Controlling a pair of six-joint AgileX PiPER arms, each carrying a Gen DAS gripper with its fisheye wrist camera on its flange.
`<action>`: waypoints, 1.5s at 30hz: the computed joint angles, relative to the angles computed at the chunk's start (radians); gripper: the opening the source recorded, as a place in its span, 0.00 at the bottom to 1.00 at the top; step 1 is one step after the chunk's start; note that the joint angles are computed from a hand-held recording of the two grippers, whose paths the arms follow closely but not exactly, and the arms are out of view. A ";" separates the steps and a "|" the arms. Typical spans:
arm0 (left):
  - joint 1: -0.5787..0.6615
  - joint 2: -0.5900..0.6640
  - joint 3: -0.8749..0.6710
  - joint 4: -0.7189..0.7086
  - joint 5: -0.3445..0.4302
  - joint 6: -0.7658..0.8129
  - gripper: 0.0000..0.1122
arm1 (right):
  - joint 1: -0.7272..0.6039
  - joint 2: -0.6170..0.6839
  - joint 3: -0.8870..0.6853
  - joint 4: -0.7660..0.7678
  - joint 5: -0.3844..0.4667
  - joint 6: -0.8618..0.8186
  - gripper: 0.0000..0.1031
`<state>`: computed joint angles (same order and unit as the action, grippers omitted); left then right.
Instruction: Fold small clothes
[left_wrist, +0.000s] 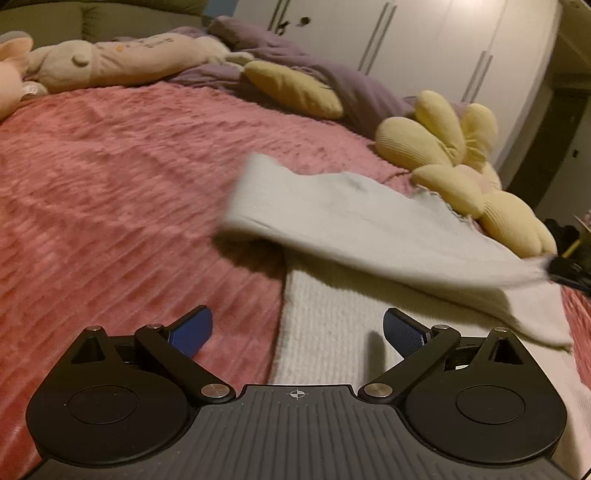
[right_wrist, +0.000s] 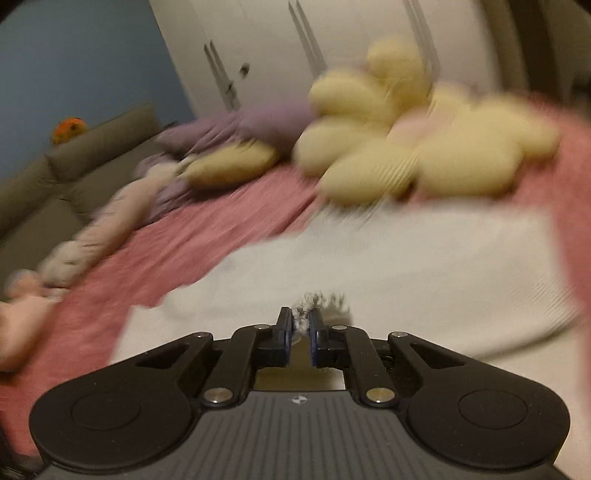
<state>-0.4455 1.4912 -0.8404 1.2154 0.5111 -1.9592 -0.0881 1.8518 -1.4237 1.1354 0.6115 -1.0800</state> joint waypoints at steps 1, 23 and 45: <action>0.005 0.002 -0.009 -0.009 0.002 0.008 0.91 | -0.010 -0.008 0.007 0.011 -0.042 -0.031 0.08; 0.048 0.121 -0.247 -0.218 0.098 0.425 0.91 | -0.148 0.301 -0.373 -0.146 0.255 0.279 0.05; 0.090 0.241 -0.403 -0.413 0.135 0.664 0.91 | -0.109 0.275 -0.291 -0.438 -0.174 0.189 0.05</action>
